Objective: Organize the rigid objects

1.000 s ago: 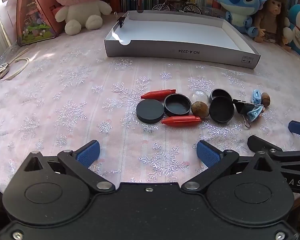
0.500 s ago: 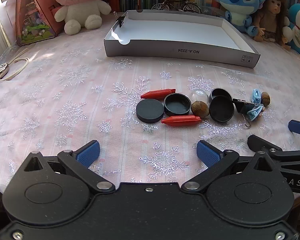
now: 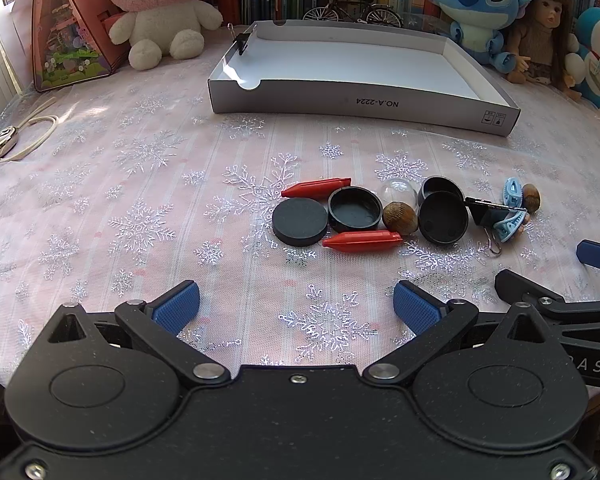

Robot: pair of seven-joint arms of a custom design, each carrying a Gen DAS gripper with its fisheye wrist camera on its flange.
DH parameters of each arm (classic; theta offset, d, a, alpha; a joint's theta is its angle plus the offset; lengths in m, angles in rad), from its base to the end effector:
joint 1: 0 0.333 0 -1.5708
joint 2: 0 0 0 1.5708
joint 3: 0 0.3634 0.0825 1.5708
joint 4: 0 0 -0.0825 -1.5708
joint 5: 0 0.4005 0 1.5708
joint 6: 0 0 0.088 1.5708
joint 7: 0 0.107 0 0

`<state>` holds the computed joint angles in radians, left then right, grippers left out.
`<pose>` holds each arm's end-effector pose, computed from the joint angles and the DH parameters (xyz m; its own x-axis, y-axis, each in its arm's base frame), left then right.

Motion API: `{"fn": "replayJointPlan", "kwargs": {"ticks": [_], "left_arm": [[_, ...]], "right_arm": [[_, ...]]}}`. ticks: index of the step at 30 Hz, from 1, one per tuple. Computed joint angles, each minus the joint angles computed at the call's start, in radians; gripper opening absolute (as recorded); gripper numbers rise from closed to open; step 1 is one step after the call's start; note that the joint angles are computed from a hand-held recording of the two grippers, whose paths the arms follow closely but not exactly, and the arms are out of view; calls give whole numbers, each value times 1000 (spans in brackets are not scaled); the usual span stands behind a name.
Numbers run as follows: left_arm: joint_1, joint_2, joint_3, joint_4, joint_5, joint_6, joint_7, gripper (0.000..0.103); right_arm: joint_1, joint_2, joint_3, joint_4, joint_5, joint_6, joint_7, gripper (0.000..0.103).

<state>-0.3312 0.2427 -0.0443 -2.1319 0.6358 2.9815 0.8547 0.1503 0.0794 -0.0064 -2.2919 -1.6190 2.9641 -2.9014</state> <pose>0.5698 -0.2677 0.3882 -0.2458 -0.9692 -0.0138 -0.7741 0.2048 -0.5990 0.5158 0.1431 0.3697 -0.1156 -0.9932 -0.0098 -0.6949 0.0880 -0.7137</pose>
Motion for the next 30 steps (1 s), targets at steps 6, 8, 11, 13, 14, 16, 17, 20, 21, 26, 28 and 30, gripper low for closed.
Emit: {"fn": "replayJointPlan", "kwargs": {"ticks": [6, 8, 11, 13, 14, 16, 17, 20, 21, 26, 28, 30], "left_arm": [[-1, 0, 0, 0, -2, -1, 2, 103], [-1, 0, 1, 0, -2, 0, 2, 103], [0, 0, 0, 1, -4, -2, 4, 103], [-1, 0, 0, 1, -4, -2, 4, 103], [-1, 0, 0, 1, -4, -2, 4, 103], [-1, 0, 0, 1, -4, -2, 4, 103], [-1, 0, 0, 1, -4, -2, 4, 103], [0, 0, -1, 1, -6, -3, 5, 103], [0, 0, -1, 1, -6, -3, 6, 103], [0, 0, -1, 1, -6, -3, 5, 103], [0, 0, -1, 2, -7, -4, 6, 103], [0, 0, -1, 2, -7, -4, 6, 103]], "right_arm": [[-1, -3, 0, -2, -6, 0, 4, 103], [-1, -2, 0, -1, -8, 0, 6, 103], [-1, -2, 1, -1, -10, 0, 7, 103], [-2, -2, 0, -1, -7, 0, 5, 103], [-2, -2, 0, -1, -7, 0, 5, 103], [-2, -1, 1, 0, -12, 0, 9, 103], [-2, -1, 1, 0, -12, 0, 9, 103], [-2, -1, 1, 0, -11, 1, 8, 103], [-2, 0, 1, 1, -11, 0, 9, 103], [-2, -1, 1, 1, -11, 0, 8, 103], [-3, -2, 0, 0, -7, 1, 4, 103], [-2, -3, 0, 0, -9, 0, 4, 103]]}}
